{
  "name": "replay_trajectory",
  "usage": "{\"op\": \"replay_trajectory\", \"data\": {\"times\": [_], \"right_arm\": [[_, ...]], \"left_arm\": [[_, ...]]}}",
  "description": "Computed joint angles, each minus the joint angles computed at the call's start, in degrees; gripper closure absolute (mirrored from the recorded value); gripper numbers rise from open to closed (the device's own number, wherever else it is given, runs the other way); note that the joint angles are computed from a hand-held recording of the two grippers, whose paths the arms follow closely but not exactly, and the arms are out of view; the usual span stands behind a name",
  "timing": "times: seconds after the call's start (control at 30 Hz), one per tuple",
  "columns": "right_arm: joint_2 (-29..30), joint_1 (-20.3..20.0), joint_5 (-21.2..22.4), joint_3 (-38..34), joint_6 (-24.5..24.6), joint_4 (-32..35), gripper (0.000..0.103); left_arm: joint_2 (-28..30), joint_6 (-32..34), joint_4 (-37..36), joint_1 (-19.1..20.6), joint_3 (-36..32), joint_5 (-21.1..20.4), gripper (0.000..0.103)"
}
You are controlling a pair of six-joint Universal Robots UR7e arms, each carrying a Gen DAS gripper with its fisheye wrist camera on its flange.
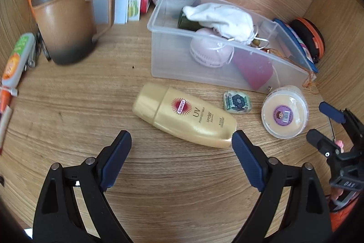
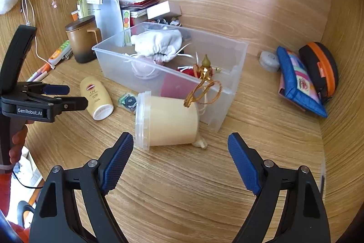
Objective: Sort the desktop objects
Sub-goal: 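Grasp the yellow sunscreen bottle with the left tool while the right tool grasps the beige cream jar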
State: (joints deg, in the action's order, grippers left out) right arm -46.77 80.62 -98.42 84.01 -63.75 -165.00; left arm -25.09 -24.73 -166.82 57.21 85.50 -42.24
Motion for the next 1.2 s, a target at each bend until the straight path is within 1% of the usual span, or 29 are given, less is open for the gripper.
{"op": "replay_trajectory", "data": {"times": [0.17,0.37,0.47,0.73,0.83,0.97,1.07,1.1,1.13,1.17,1.2], "right_arm": [[1.5,0.0,-0.6,-2.1,1.1,2.2,0.020],[2.8,-0.2,-0.6,-3.9,1.9,4.4,0.020],[3.4,-0.1,-0.9,-4.7,1.8,5.0,0.020],[4.8,-0.1,-1.0,-6.5,1.6,6.3,0.020],[5.1,-0.2,-0.6,-7.2,2.0,7.2,0.020],[5.6,-0.3,0.0,-8.3,3.1,8.8,0.020],[5.8,-0.5,0.4,-8.7,3.7,9.7,0.022],[5.8,-0.5,0.7,-8.8,3.8,9.9,0.022],[5.8,-0.6,0.9,-8.8,3.8,10.1,0.022],[5.7,-0.6,1.2,-8.8,3.8,10.5,0.026],[5.6,-0.7,1.6,-8.8,3.6,11.1,0.030]], "left_arm": [[0.7,-1.7,0.9,0.4,-1.2,-0.9,0.012],[1.8,-1.8,3.1,0.4,-3.7,-0.2,0.012],[2.3,-2.3,4.5,0.7,-5.2,-1.2,0.012],[5.8,-2.1,9.1,0.9,-12.1,0.7,0.012],[6.3,-2.2,9.0,1.2,-13.1,0.9,0.012],[6.5,-2.7,7.2,1.5,-13.2,1.3,0.012],[6.8,-2.0,6.3,1.3,-13.1,2.3,0.016],[6.8,-1.7,6.3,1.2,-13.0,2.6,0.022],[6.8,-1.4,6.3,1.2,-13.0,2.8,0.022],[6.6,-1.0,5.7,1.2,-12.6,2.5,0.023],[6.6,-0.8,5.6,1.2,-12.5,2.7,0.029]]}}
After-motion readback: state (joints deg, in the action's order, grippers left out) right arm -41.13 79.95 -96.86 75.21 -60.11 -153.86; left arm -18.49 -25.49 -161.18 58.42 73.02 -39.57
